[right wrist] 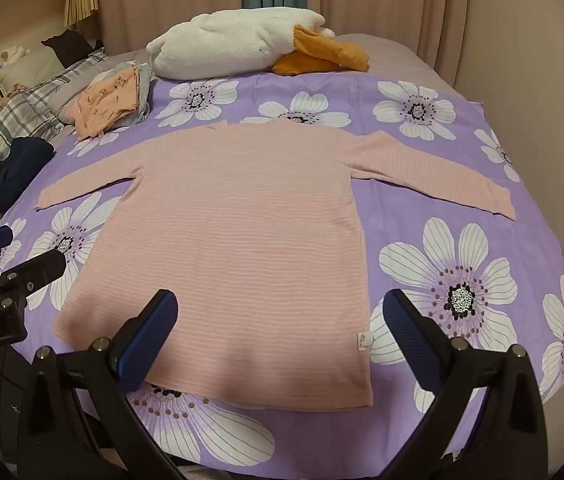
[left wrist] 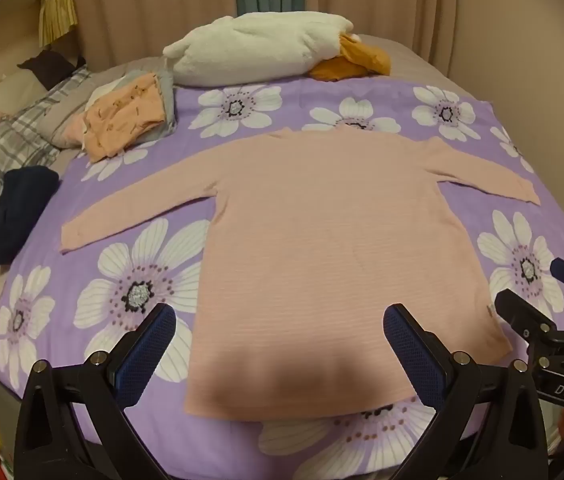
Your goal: Fold small clothes
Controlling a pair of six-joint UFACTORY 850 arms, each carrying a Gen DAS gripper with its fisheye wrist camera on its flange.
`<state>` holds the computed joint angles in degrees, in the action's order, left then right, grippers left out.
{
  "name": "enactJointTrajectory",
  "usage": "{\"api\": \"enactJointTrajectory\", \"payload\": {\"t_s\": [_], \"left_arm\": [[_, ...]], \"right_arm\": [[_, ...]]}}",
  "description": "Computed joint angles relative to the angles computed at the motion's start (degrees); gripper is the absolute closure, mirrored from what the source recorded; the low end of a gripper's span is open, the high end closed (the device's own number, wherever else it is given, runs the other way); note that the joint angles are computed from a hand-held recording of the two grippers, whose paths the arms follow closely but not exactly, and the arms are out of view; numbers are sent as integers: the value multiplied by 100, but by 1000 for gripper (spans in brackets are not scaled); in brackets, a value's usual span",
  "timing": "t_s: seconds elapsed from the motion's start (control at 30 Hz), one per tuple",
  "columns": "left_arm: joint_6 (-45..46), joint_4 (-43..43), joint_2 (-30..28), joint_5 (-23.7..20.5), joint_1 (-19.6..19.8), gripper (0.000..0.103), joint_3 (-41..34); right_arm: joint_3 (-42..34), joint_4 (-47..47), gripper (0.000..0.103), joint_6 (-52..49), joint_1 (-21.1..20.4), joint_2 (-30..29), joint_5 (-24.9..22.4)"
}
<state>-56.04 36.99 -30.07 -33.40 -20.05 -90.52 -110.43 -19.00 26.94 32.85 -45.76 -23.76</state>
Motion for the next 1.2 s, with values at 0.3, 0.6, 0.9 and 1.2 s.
{"api": "enactJointTrajectory", "payload": {"t_s": [0.3, 0.6, 0.9, 1.2], "left_arm": [[-166, 156, 28, 91, -20, 0, 68], [-260, 262, 49, 132, -27, 0, 118], [-323, 321, 55, 158, -30, 0, 135], [-353, 350, 65, 184, -27, 0, 151]], "right_arm": [[-4, -44, 0, 17, 8, -16, -11], [-7, -37, 0, 3, 10, -17, -12], [-9, -59, 0, 18, 8, -19, -21], [13, -91, 0, 40, 4, -11, -19]]}}
